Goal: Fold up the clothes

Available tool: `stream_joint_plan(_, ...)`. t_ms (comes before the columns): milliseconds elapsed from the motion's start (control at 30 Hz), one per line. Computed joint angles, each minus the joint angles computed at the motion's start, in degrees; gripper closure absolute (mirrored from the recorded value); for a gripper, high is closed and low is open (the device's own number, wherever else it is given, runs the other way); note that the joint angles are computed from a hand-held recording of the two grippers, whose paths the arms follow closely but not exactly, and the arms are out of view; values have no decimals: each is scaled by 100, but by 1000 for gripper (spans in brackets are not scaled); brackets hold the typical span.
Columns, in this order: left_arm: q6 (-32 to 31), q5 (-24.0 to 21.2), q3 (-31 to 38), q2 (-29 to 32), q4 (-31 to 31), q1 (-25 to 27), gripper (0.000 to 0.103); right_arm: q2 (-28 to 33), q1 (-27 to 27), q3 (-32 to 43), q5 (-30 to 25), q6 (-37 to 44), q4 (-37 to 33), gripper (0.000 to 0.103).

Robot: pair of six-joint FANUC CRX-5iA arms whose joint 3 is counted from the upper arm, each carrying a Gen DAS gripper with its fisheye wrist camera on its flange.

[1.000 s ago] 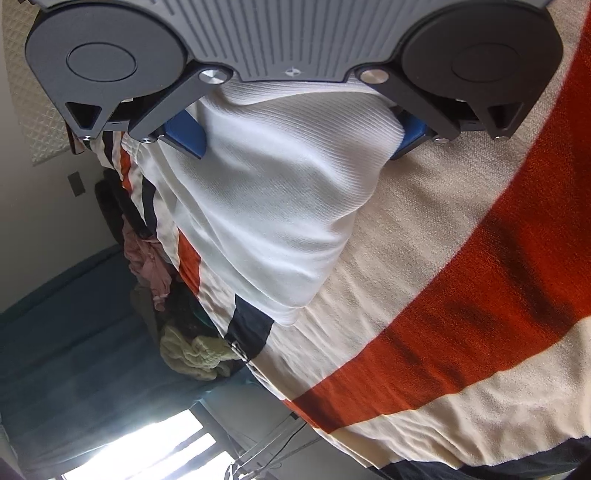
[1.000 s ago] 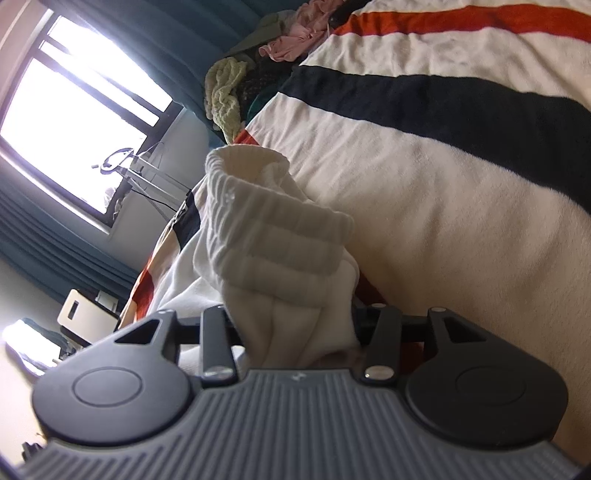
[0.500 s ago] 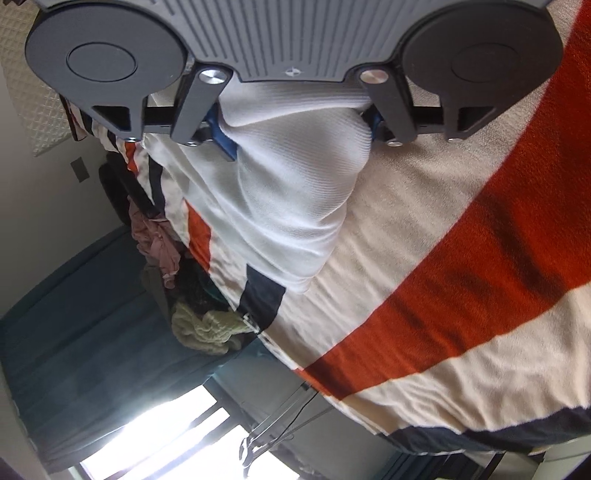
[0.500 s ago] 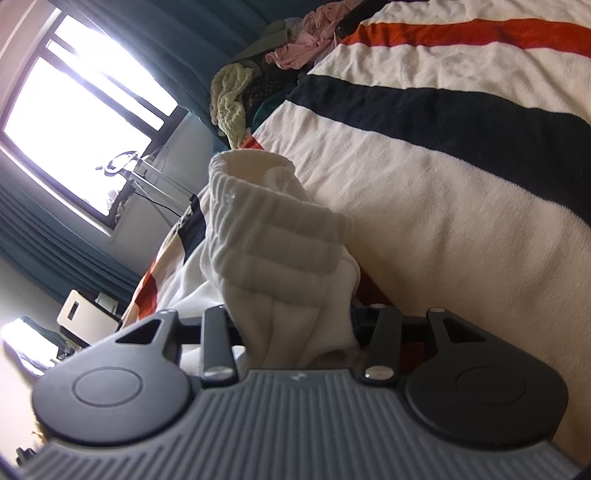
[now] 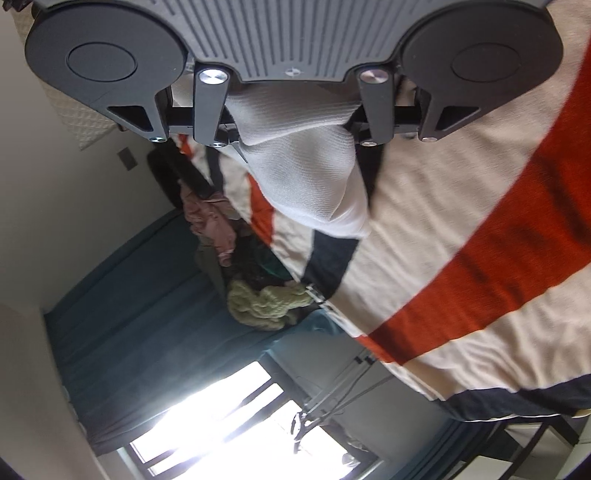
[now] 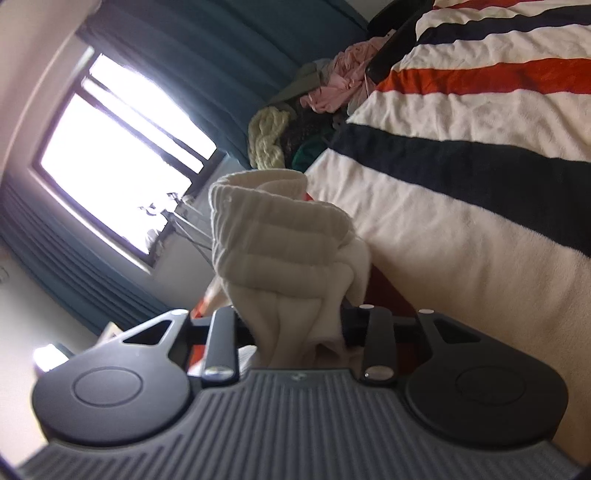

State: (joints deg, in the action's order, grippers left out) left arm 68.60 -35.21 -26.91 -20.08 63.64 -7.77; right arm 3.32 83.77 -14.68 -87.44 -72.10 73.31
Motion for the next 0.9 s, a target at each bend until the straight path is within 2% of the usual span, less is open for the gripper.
stream_joint_plan(167, -285, 175, 544, 433, 146, -469, 58, -75, -31, 53, -432, -82, 330, 67)
stream_joint_plan(233, 67, 214, 930, 759, -100, -655, 58, -163, -156, 59, -522, 53, 412, 67)
stream_joint_plan(433, 317, 509, 2250, 1957, -586, -1292, 59, -596, -637, -164, -533, 487, 584, 67)
stream_joint_plan(533, 1083, 326, 3294, 2714, -1327, -1505, 59, -898, -1051, -396, -321, 739, 727, 67)
stream_joint_plan(600, 1829, 179, 4078, 3254, -1884, -1658, 59, -1106, -1415, -584, -103, 895, 846, 67)
stream_joint_plan(667, 2665, -83, 5045, 3888, -2459, -1804, 59, -1308, -1800, -839, 154, 977, 1037, 67)
stream_joint_plan(767, 3487, -348, 6558, 4853, -3154, -2039, 59, -1546, -2330, -1242, 479, 1014, 1336, 68)
stream_joint_plan(900, 3973, -817, 8870, 6271, -3903, -2343, 59, -1937, -3035, -1889, 1027, 612, 1722, 67)
